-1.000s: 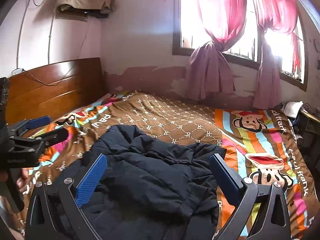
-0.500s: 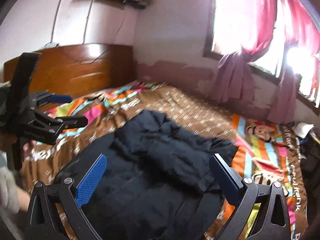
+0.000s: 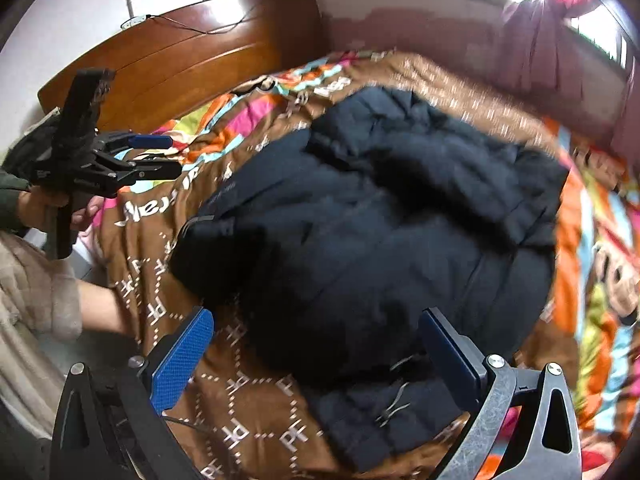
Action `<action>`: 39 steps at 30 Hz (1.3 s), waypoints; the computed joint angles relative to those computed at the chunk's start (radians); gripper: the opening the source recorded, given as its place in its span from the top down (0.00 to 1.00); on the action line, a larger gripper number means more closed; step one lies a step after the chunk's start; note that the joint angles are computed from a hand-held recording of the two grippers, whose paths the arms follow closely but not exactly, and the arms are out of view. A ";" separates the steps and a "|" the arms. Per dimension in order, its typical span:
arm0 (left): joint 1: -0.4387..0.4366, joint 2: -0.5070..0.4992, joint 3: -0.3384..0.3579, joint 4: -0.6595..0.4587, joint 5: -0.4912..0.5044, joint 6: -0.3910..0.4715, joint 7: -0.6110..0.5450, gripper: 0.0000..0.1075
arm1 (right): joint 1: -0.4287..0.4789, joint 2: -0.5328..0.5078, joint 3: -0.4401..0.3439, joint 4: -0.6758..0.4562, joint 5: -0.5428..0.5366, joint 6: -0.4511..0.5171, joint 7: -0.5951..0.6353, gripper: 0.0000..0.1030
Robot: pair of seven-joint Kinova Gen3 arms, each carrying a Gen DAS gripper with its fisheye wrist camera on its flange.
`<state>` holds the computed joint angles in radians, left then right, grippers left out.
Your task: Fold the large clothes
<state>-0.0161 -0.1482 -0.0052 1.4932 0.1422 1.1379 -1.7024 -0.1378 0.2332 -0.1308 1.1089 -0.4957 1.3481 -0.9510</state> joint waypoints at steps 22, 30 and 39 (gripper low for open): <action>-0.169 0.184 -0.076 0.018 0.260 0.265 -0.226 0.07 | 0.004 0.329 0.025 -0.307 0.162 0.515 -0.342 0.00; -0.206 0.233 -0.056 -0.018 0.245 0.318 -0.194 0.07 | -0.004 0.382 0.038 -0.358 0.229 0.583 -0.372 0.02; -0.193 0.265 -0.031 -0.023 0.227 0.328 -0.173 0.31 | 0.030 0.405 0.032 -0.325 0.187 0.582 -0.433 0.39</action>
